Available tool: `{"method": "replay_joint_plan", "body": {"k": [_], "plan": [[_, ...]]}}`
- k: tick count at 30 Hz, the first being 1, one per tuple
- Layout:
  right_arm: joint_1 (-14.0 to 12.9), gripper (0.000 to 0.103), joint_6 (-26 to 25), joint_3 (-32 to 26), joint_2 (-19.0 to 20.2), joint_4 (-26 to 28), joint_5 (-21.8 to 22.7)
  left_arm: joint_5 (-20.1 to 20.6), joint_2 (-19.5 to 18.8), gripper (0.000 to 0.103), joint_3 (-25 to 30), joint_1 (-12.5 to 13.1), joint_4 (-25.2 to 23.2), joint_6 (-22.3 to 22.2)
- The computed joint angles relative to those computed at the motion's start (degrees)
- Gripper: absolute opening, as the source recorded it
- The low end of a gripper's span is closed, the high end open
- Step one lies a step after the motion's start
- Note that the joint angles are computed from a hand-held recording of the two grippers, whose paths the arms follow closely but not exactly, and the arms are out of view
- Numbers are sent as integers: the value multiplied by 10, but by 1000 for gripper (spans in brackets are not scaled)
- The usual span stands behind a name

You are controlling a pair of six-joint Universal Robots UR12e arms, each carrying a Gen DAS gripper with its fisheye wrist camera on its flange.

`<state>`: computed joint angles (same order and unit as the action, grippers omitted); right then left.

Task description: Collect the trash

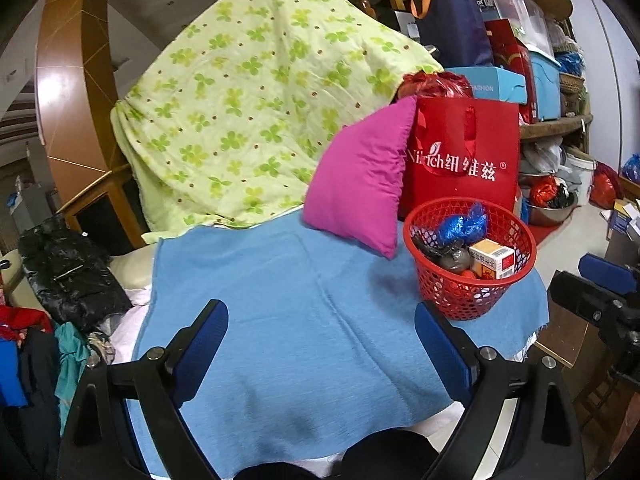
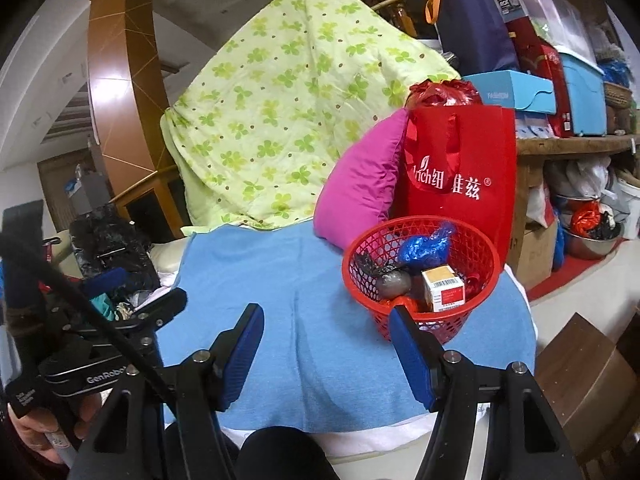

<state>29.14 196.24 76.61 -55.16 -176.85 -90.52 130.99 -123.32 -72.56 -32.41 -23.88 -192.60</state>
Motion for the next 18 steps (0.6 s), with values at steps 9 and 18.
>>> {"method": "replay_joint_plan", "body": {"k": [9,18], "plan": [[15,69,24,15,-11,1,-69,-10,14,96,-17,-5,-1,-12],[27,74,-4,31,-21,-34,-129,-18,23,97,-31,-13,18,-6]]}}
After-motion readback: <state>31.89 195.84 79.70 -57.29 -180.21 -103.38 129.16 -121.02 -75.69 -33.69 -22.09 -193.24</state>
